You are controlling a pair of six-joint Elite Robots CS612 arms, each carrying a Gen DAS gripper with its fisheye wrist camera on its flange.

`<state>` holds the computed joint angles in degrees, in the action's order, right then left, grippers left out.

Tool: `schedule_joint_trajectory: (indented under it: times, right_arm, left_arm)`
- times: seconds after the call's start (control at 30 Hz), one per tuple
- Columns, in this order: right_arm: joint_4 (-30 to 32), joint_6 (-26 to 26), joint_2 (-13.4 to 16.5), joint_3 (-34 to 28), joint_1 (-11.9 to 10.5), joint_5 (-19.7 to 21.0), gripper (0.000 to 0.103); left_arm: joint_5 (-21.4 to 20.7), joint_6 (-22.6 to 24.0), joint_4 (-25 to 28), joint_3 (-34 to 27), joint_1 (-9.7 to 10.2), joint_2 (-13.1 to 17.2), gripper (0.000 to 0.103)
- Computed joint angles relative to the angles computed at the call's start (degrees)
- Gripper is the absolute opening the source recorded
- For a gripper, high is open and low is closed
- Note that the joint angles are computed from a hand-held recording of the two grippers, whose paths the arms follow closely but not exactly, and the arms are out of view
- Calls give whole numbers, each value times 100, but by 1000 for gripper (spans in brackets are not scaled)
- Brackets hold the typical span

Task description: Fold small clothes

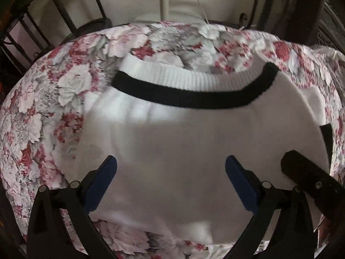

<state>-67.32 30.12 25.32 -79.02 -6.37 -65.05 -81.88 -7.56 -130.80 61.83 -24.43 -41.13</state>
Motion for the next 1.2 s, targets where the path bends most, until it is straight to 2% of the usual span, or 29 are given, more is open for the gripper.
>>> schedule_joint_trajectory:
  times: [0.2, 0.47, 1.13, 1.17, 1.2]
  right_arm:
    - [-199, 19, -176, 246, 134, -4, 24]
    - [-407, 39, -392, 599, 345, -85, 24]
    - [-762, -254, -770, 1767, 900, -216, 24]
    - [-776, -317, -770, 1823, 929, -230, 26]
    - [-816, -339, -748, 1835, 937, -175, 35]
  left_arm:
    - [77, -24, -272, 82, 108, -96, 98]
    - [-102, -160, -346, 72, 343, -131, 98]
    - [-246, -382, -26, -50, 910, 30, 98]
    - [-235, -398, 44, -78, 940, 49, 98]
    - [-231, -425, 112, -110, 973, 71, 98]
